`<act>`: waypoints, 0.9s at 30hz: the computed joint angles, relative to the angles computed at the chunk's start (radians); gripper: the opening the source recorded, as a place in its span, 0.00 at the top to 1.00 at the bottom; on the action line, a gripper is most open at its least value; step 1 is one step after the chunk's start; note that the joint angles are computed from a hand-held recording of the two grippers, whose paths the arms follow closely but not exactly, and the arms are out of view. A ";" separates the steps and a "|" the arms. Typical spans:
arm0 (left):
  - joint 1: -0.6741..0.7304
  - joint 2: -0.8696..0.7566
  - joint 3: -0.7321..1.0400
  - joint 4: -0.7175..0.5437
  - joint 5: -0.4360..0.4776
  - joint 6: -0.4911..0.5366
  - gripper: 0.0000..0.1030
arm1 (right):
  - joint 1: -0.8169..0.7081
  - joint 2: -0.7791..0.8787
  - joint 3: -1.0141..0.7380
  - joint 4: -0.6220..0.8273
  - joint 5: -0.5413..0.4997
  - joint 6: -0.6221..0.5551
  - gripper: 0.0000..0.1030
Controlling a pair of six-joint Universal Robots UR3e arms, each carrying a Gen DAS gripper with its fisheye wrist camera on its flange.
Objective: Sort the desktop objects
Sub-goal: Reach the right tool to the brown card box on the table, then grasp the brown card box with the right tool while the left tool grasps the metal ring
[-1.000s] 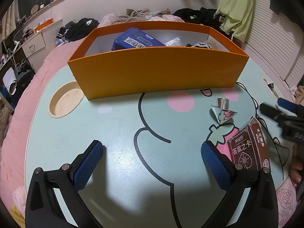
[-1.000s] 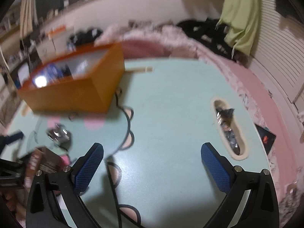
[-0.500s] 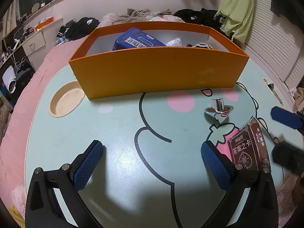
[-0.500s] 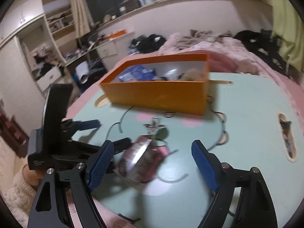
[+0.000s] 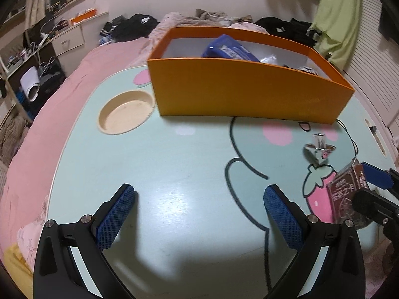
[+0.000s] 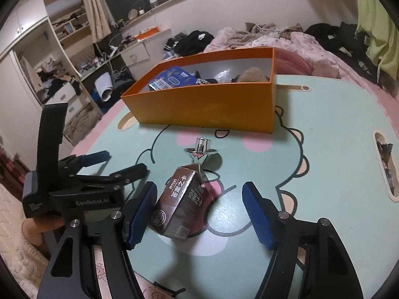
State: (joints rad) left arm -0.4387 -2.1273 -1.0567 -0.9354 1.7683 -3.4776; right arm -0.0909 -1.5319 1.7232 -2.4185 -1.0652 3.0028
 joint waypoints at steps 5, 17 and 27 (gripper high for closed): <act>0.001 0.003 -0.010 0.010 -0.002 0.004 0.00 | -0.058 -0.045 0.057 -0.010 -0.024 0.040 0.31; 0.004 0.009 -0.022 0.017 -0.005 0.010 0.00 | -0.054 -0.070 0.092 -0.080 -0.074 0.025 0.21; 0.000 -0.007 0.033 0.054 -0.128 0.084 0.00 | 0.078 0.074 -0.038 -0.076 -0.293 -0.082 0.62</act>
